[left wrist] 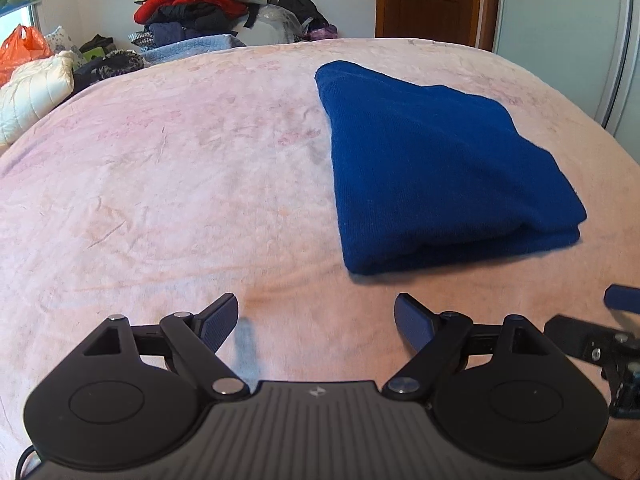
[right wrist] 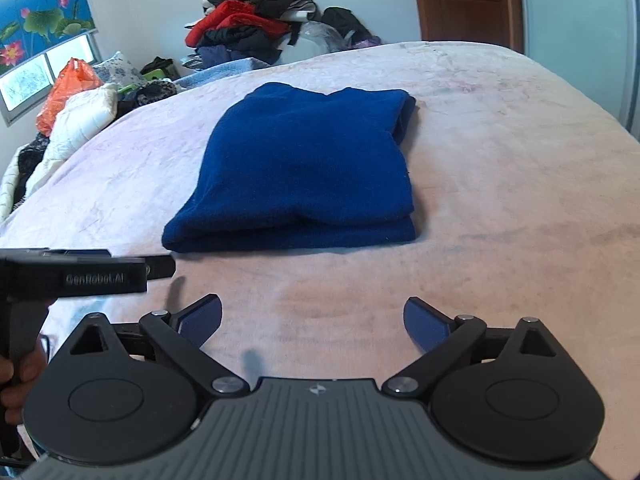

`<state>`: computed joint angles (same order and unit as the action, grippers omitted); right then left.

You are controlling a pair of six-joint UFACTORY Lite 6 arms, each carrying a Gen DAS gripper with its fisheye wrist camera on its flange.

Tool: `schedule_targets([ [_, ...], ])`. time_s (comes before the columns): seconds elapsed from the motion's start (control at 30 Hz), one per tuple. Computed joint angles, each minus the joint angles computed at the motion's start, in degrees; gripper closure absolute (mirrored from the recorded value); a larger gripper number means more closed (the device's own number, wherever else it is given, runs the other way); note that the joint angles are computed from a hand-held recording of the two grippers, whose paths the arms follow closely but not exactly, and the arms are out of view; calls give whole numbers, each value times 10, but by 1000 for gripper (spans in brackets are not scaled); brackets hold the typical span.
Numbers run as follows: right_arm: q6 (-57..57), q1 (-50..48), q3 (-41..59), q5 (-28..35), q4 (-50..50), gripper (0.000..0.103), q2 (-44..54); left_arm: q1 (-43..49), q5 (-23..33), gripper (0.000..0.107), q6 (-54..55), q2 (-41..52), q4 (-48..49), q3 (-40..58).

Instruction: Fold small clothes

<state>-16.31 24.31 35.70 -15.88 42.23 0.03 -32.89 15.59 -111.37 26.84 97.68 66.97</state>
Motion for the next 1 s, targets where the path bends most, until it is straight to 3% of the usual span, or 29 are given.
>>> schedule_targets([
  [0.2, -135, 18, 21, -12, 152, 1, 16, -10, 17, 21, -27, -10, 31, -16],
  [1.0, -100, 13, 26, 5, 115, 1, 21, -14, 25, 21, -78, -11, 76, -26],
])
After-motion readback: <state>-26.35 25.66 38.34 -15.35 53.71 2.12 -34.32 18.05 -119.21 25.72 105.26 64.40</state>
